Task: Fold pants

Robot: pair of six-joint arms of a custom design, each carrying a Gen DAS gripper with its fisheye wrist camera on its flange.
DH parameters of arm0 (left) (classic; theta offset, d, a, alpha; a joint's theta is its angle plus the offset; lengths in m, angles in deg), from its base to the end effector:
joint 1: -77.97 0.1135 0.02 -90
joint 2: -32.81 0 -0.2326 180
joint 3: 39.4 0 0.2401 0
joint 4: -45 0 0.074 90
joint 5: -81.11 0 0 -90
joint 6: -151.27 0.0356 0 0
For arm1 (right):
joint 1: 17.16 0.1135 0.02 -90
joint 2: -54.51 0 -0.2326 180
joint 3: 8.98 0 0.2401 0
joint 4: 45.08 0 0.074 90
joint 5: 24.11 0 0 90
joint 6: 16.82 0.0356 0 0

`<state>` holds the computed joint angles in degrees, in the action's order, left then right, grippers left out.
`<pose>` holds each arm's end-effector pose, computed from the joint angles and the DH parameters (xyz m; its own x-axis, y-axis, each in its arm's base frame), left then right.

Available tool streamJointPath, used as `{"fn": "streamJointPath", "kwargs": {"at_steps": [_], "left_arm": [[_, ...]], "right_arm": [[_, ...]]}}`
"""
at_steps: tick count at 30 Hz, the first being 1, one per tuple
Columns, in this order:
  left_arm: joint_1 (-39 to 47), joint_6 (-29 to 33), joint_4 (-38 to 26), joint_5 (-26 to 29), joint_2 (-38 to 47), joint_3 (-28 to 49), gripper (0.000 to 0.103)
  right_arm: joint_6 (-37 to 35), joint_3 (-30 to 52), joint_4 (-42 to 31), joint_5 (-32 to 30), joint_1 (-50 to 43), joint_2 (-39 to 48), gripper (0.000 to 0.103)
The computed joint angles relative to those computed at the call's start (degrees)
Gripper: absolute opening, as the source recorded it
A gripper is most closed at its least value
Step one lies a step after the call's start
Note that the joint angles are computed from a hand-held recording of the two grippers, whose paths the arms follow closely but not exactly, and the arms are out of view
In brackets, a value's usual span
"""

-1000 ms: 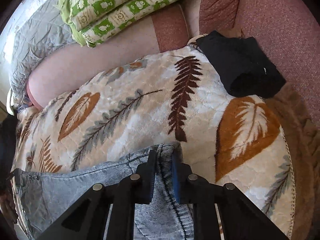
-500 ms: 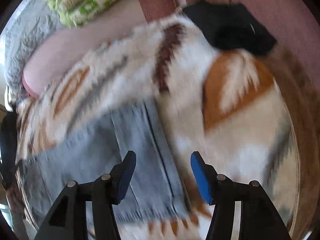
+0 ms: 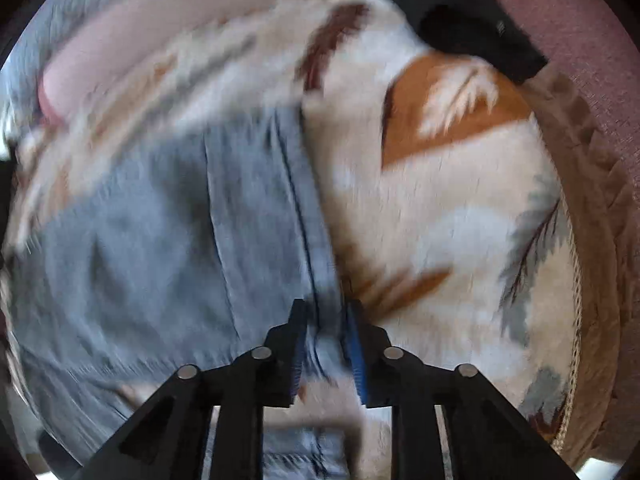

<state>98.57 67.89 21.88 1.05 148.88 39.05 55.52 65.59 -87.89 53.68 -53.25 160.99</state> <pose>0.3445 0.1229 0.0807 -0.8420 -0.1952 -0.5029 -0.1717 0.9807 -0.0932 0.2618 -0.1815 0.1047 -0.9038 0.2919 -0.3130 0.2692 0.9563 0.1145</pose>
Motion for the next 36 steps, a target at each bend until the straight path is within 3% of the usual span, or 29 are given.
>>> {"fn": "streamJointPath", "kwargs": {"at_steps": [2,5,7,9,14,19,26,30,32,33,34,36], "left_arm": [[0.0,0.5,0.3,0.1,0.6,0.2,0.003],[-0.3,0.7,0.5,-0.2,1.5,0.6,0.003],[-0.5,0.9,0.8,-0.5,1.8,0.6,0.003],[-0.5,1.0,0.6,-0.4,2.2,1.0,0.003],[0.2,1.0,0.8,0.7,-0.4,-0.5,0.003],[2.1,2.2,1.0,4.2,-13.9,-9.1,0.003],[12.8,8.6,-12.3,17.4,-39.5,-17.2,0.003],[30.3,24.0,-28.8,32.2,-49.5,-18.6,0.003],[42.3,40.8,-41.0,39.0,-48.7,-18.0,0.003],[48.1,50.6,-47.0,40.7,-46.6,-17.3,0.003],[54.8,62.3,-53.5,41.3,-42.9,-16.5,0.003],[62.3,77.1,-58.4,37.8,-36.9,-16.3,0.004]], "right_arm": [[3.2,2.8,1.8,-2.3,1.6,0.5,0.061],[8.0,13.1,1.0,-4.3,4.5,8.2,0.061],[10.1,19.6,-0.8,-1.4,6.7,14.1,0.058],[10.3,24.7,-3.9,-0.3,8.2,19.5,0.016],[9.4,14.9,2.2,0.6,7.6,10.8,0.014],[8.5,8.3,1.9,-5.1,3.0,-0.6,0.014],[5.6,-3.1,-2.3,-16.1,-6.2,-20.7,0.014],[-6.4,-9.6,-14.4,-27.4,-19.9,-34.3,0.014],[-17.5,-11.6,-22.8,-31.6,-28.4,-37.3,0.014],[-26.6,-12.7,-28.9,-33.4,-34.9,-37.4,0.015],[-35.8,-13.4,-34.2,-34.1,-41.3,-36.0,0.015],[-51.2,-16.7,-38.8,-31.3,-52.2,-32.6,0.017]]}}
